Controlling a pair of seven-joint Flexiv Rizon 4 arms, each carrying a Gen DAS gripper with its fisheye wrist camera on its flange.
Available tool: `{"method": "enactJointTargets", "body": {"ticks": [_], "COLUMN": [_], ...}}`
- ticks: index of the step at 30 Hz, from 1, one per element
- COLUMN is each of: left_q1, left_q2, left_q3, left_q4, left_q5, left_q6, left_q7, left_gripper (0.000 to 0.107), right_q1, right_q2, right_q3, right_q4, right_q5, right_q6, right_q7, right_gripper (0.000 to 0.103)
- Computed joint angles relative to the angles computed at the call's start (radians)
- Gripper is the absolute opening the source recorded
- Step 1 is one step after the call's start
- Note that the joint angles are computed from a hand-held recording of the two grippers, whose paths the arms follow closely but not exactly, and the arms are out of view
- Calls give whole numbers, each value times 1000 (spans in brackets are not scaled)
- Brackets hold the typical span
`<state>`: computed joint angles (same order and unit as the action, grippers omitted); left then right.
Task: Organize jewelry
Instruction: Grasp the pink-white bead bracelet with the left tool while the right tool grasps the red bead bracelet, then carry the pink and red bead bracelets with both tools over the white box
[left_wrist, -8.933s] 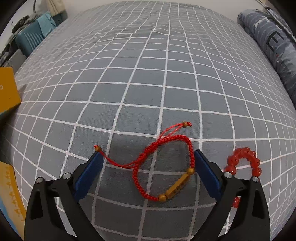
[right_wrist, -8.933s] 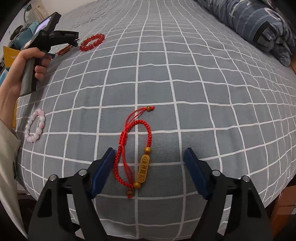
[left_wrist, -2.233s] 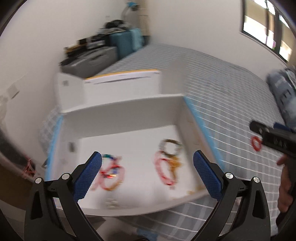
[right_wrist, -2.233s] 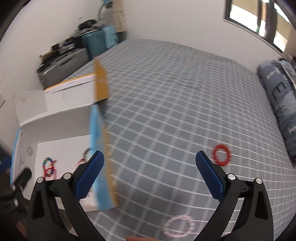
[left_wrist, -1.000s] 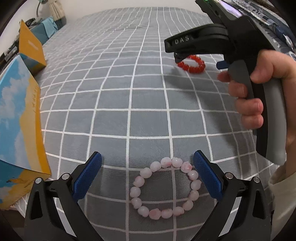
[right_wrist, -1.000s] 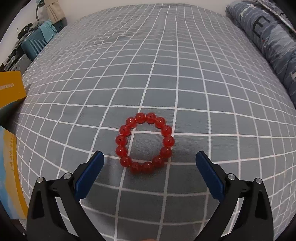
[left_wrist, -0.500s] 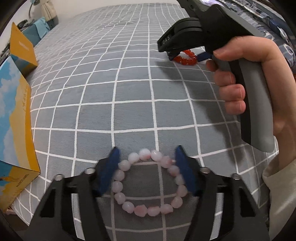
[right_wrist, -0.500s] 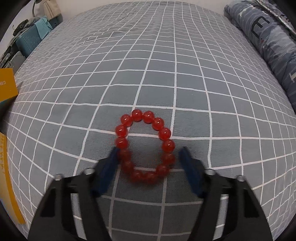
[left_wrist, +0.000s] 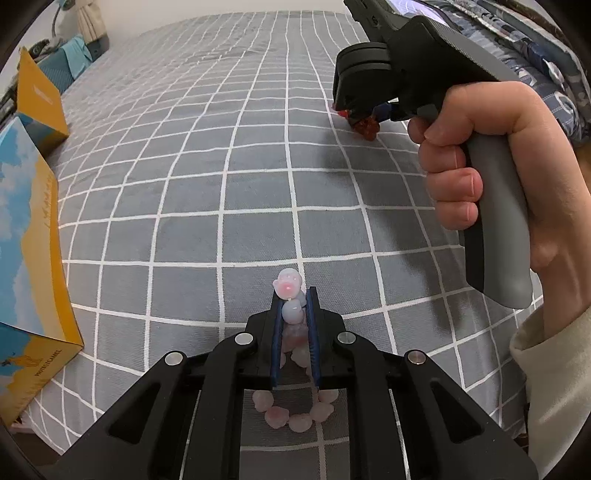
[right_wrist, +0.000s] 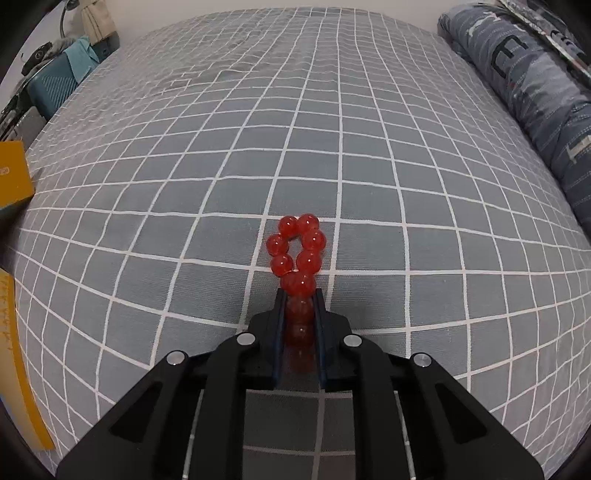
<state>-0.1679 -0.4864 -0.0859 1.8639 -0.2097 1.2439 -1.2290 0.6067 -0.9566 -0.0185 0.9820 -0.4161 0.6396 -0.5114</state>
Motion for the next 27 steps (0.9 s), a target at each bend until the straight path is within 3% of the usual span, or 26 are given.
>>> {"method": "enactJointTargets", "body": {"ticks": [27], "left_q1": [6], "left_q2": [32], "left_q3": [22], "left_q4": [5], "left_q5": [9], "left_q6": [41], "left_q7": [-51], "left_gripper": [11], "right_q1": [29], "right_q2": [74], "right_q3": [-18], "right_q4": [84], "right_q5": [-75], "right_q6": [24], "right_q7": [66], "right_gripper": [13]}}
